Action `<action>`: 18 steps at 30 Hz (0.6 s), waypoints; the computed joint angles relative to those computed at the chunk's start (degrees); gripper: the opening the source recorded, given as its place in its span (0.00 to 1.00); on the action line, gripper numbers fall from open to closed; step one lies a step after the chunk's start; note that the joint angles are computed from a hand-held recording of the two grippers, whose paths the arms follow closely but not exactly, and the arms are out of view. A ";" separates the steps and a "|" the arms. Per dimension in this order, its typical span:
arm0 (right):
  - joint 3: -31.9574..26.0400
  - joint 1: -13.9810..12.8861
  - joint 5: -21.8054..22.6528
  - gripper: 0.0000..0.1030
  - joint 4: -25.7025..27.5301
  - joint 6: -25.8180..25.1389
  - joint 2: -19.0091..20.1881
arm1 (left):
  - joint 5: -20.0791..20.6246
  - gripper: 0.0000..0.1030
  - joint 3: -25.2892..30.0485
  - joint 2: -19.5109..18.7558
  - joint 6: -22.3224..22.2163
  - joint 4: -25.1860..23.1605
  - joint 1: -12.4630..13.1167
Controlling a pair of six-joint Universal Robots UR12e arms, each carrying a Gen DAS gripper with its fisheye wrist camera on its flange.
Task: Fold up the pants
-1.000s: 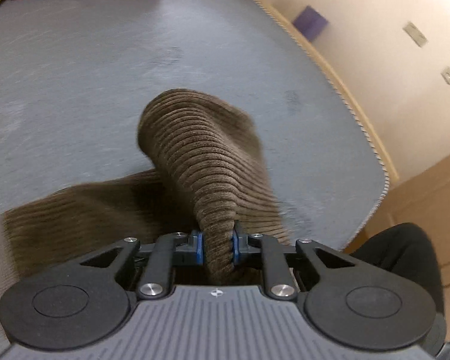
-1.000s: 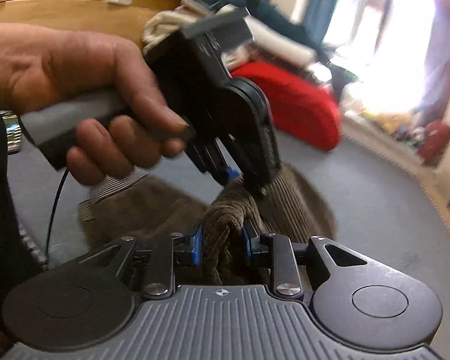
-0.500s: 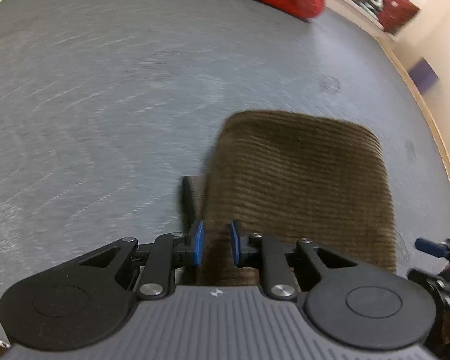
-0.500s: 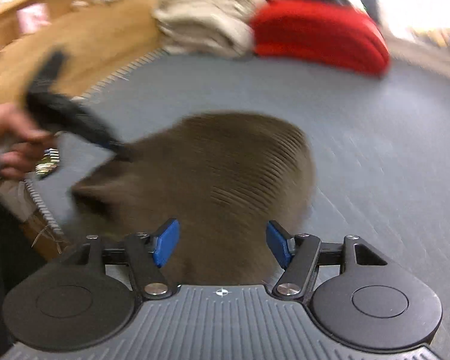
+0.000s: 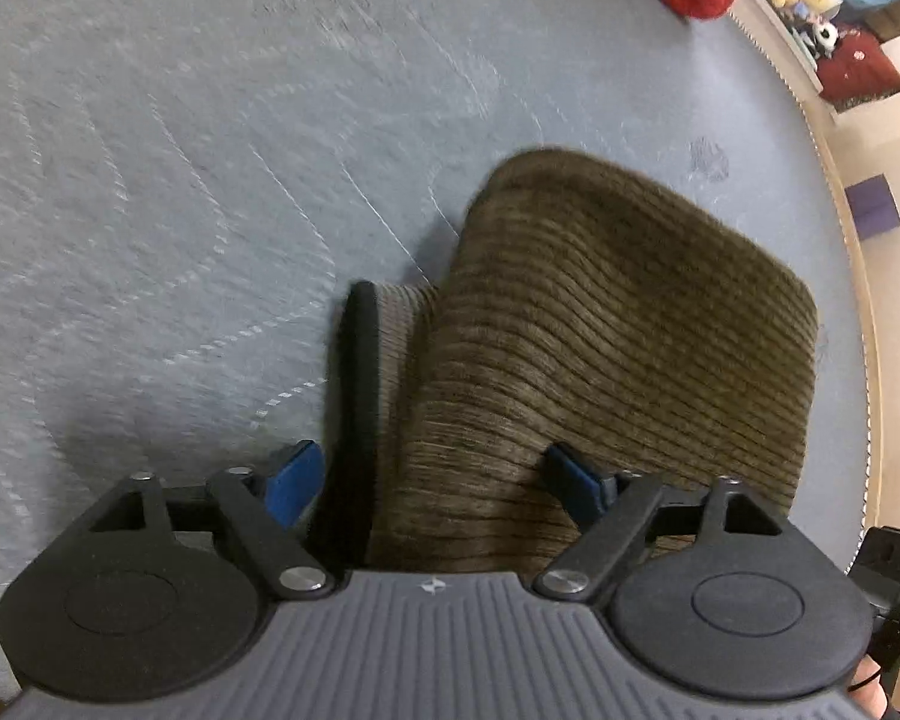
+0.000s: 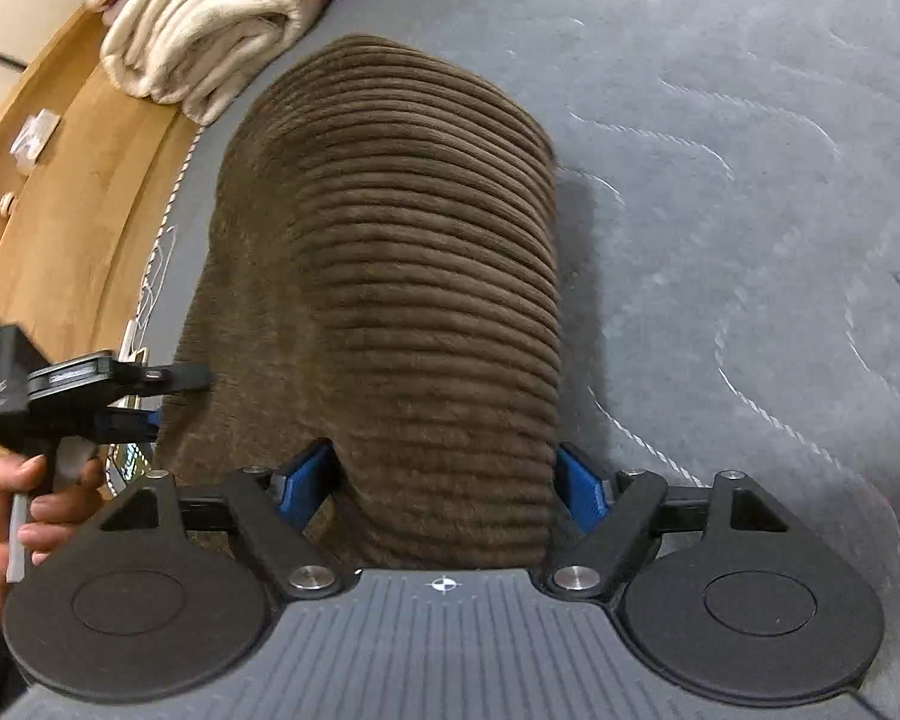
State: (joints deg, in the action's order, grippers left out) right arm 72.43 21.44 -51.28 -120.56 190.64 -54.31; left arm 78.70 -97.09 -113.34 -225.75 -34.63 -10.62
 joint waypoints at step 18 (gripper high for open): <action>0.04 -2.37 -10.84 0.33 -18.41 -6.96 -3.28 | 0.42 0.40 11.39 -7.02 8.03 11.93 -5.42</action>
State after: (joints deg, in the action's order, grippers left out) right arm 72.47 19.07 -62.12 -138.97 183.68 -57.59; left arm 79.13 -85.70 -120.36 -217.72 -22.69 -16.04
